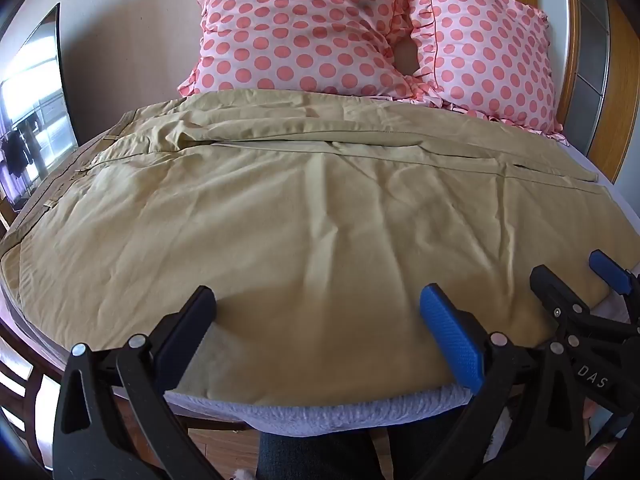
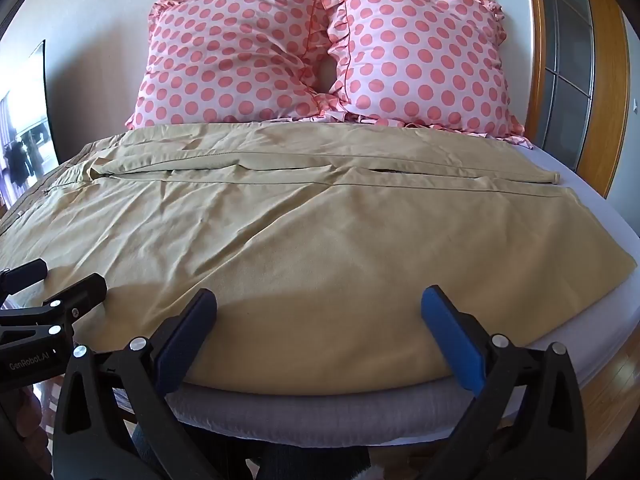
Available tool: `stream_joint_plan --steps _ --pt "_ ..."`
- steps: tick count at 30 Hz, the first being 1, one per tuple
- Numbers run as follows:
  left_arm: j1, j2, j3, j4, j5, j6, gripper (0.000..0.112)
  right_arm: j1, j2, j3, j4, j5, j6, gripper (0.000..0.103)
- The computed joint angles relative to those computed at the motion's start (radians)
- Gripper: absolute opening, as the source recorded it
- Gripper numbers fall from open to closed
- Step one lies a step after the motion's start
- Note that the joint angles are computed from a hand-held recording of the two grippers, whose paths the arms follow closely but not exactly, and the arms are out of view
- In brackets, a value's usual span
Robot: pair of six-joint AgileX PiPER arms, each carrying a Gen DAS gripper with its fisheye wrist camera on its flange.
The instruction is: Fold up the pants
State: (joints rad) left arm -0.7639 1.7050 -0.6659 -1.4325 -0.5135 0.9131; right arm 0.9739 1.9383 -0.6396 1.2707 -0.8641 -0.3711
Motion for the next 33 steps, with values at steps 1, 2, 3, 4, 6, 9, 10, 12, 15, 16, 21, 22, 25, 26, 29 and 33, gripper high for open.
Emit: stream_joint_plan --steps 1,2,3,4,6,9,10,12,15,16,21,22,25,26,29,33 --pt "-0.001 0.000 0.000 0.001 -0.001 -0.001 0.101 0.000 0.000 0.000 0.000 0.000 0.000 0.102" --pt "-0.001 0.000 0.000 0.001 -0.001 -0.001 0.101 -0.001 -0.001 0.000 0.000 0.001 0.001 0.102" --pt "-0.001 0.000 0.000 0.000 -0.001 -0.001 0.101 -0.001 -0.001 0.000 0.000 0.001 0.001 0.102" --pt "-0.001 -0.001 0.001 0.001 -0.002 -0.003 0.101 0.000 -0.001 0.001 -0.001 0.001 0.002 0.102" --pt "-0.003 -0.001 0.003 0.005 -0.004 -0.008 0.101 -0.001 -0.001 0.001 -0.001 0.002 0.001 0.102" --pt "0.000 0.000 0.000 -0.001 0.000 0.001 0.101 -0.001 -0.002 0.001 -0.001 0.002 0.001 0.102" --pt "0.000 0.000 0.000 -0.001 0.000 0.001 0.101 -0.001 -0.002 0.002 -0.002 0.001 0.002 0.102" --pt "0.000 0.000 0.000 -0.001 0.000 0.001 0.101 -0.001 -0.002 0.002 -0.002 0.001 0.002 0.102" --pt "0.000 0.000 0.000 0.000 -0.001 0.000 0.101 -0.001 -0.002 0.003 -0.002 0.001 0.002 0.102" --pt "-0.001 0.000 0.000 0.001 -0.001 -0.001 0.101 -0.001 -0.002 0.003 -0.002 0.001 0.002 0.102" --pt "-0.001 0.000 0.000 0.001 -0.001 -0.001 0.101 -0.001 -0.003 0.004 -0.003 0.000 0.003 0.102" --pt "-0.001 0.000 0.000 0.001 -0.001 -0.001 0.101 -0.001 -0.003 0.004 -0.003 0.000 0.003 0.102" --pt "-0.001 0.000 0.000 0.001 -0.001 -0.001 0.101 -0.001 -0.003 0.004 -0.003 0.000 0.004 0.102" --pt "-0.001 0.000 0.000 0.001 -0.001 -0.001 0.101 -0.002 -0.003 0.004 -0.004 0.000 0.004 0.102" --pt "-0.001 0.000 0.001 0.003 -0.003 -0.004 0.101 -0.001 -0.003 0.005 -0.004 0.000 0.004 0.102" --pt "0.000 0.000 0.000 0.003 -0.002 -0.003 0.101 -0.001 -0.004 0.006 -0.004 -0.001 0.005 0.102"
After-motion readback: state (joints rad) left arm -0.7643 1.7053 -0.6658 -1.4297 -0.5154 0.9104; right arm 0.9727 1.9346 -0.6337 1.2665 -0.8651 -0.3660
